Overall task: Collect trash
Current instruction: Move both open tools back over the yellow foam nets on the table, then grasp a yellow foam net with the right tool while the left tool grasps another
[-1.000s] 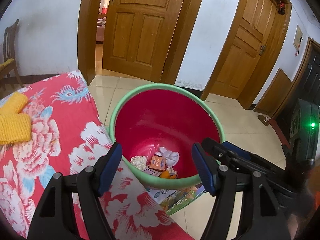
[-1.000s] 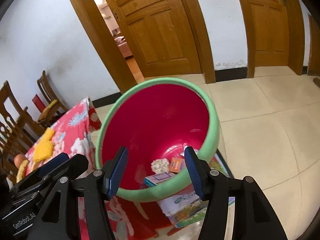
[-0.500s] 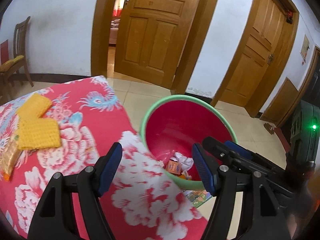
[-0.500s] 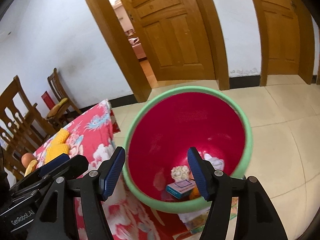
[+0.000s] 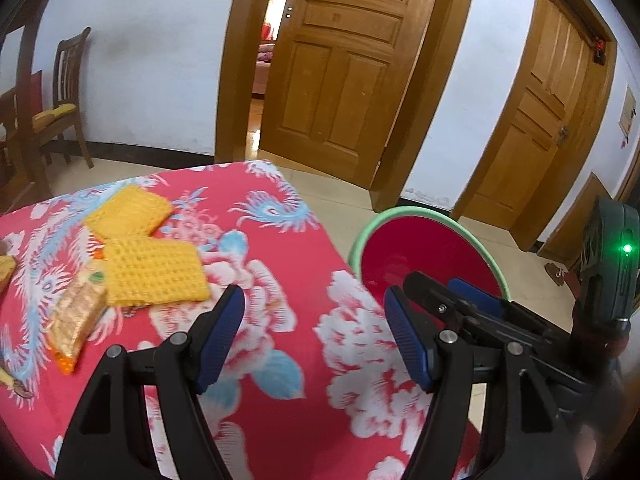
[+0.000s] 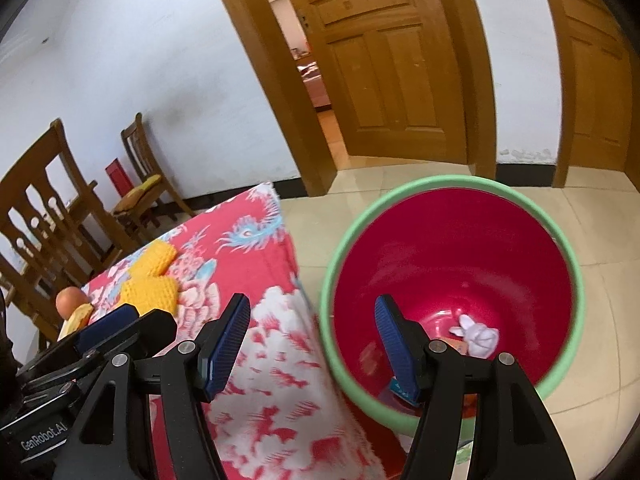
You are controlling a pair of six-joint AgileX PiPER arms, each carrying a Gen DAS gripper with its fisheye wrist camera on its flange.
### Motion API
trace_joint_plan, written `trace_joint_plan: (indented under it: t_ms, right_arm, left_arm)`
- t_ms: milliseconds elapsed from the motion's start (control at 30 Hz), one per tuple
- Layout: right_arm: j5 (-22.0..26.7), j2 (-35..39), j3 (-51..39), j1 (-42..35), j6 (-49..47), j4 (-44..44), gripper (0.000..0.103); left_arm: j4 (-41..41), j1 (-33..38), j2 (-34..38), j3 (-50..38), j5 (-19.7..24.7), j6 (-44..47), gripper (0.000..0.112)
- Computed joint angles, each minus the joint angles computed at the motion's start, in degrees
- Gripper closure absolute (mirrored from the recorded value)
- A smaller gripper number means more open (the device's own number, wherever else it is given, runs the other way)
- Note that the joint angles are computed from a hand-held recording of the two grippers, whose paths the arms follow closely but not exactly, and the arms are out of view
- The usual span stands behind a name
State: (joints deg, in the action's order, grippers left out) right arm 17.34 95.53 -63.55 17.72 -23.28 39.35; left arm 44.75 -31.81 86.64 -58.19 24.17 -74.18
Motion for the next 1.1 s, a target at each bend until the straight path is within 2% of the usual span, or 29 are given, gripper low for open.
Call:
trace_joint_plan:
  t_ms: [167, 467, 700, 900, 1100]
  right_arm:
    - [-0.5, 2.3, -2.6, 3.1, 3.6, -2.9, 0.037]
    - [0.7, 6.7, -7.4, 6.7, 4.0, -1.1, 0.034]
    - [0.2, 8.3, -10.9, 11.3, 10.7, -7.3, 0.032]
    - [2.2, 12.7, -17.2, 15.9, 21.4, -19.3, 0.032]
    - [5.0, 16.4, -22.2, 17.5, 24.8, -22.5, 0.032]
  left_arm:
    - [-1.9, 2.8, -2.0, 2.1, -1.1, 2.1, 0.041]
    - [-6.5, 9.0, -6.7, 7.5, -2.6, 8.6, 0.04]
    - [-13.4, 16.8, -10.2, 10.8, -4.3, 18.0, 0.04]
    - [-26.9, 26.5, -9.2, 9.8, -5.7, 34.9, 0.04]
    - [-46.5, 35.3, -9.0, 10.1, -6.3, 55.1, 0.04]
